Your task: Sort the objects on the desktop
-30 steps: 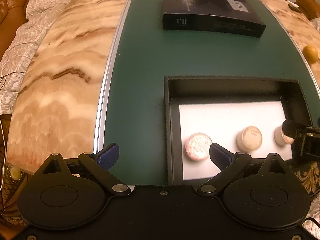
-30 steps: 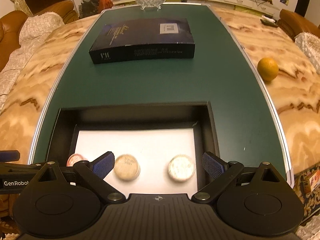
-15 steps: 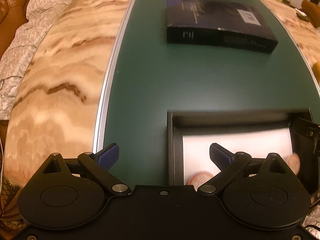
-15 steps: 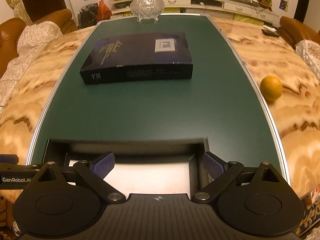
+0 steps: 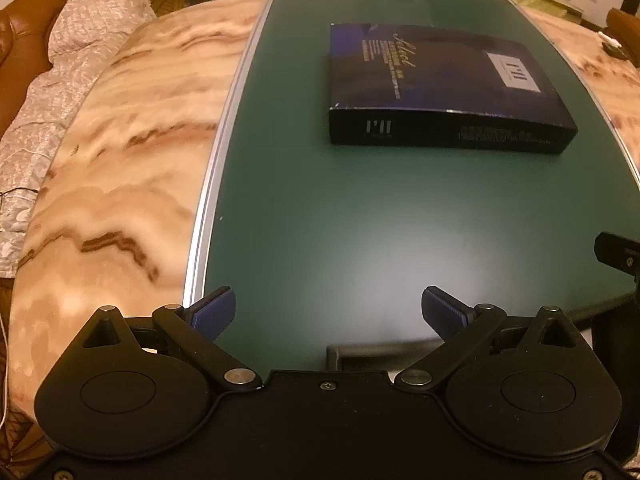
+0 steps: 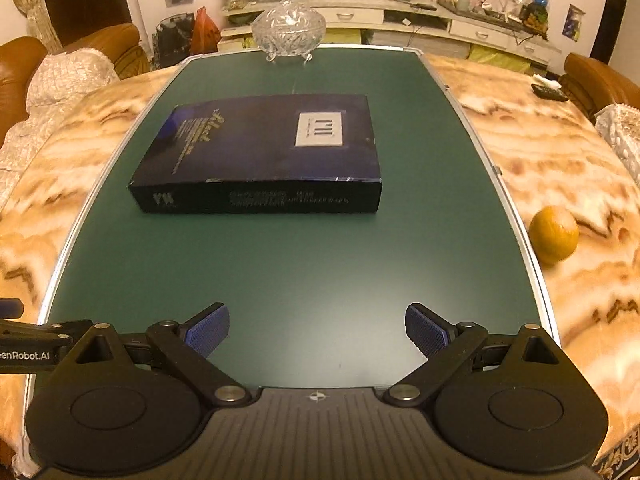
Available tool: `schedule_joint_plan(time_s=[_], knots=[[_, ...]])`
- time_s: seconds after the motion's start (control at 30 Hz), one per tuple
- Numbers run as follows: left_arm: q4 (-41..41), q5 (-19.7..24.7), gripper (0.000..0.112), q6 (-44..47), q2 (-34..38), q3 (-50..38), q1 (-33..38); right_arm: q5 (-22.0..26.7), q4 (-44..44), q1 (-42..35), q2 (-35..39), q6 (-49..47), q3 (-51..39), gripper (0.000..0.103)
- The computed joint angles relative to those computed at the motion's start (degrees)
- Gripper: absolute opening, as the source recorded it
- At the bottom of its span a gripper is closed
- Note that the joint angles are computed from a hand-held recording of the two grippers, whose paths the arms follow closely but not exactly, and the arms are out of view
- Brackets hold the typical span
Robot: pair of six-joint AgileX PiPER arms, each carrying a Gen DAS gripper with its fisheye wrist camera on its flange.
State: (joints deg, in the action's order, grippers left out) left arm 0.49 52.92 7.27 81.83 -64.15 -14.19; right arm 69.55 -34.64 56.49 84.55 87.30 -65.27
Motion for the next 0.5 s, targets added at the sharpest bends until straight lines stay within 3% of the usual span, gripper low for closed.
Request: schedule_joint_plan(time_s=[0.27, 0.5], knots=[[1.4, -1.4, 0.101, -2.0, 7.3, -6.1, -0.3, -8.9, 1.1, -8.2, -1.1, -4.7, 2.9, 0.097], [-1.2, -0.3, 0.101, -1.4, 13.7, -13.3, -0.1, -12.7, 0.7, -14.4, 0.4, -8.9, 3.0, 0.089]])
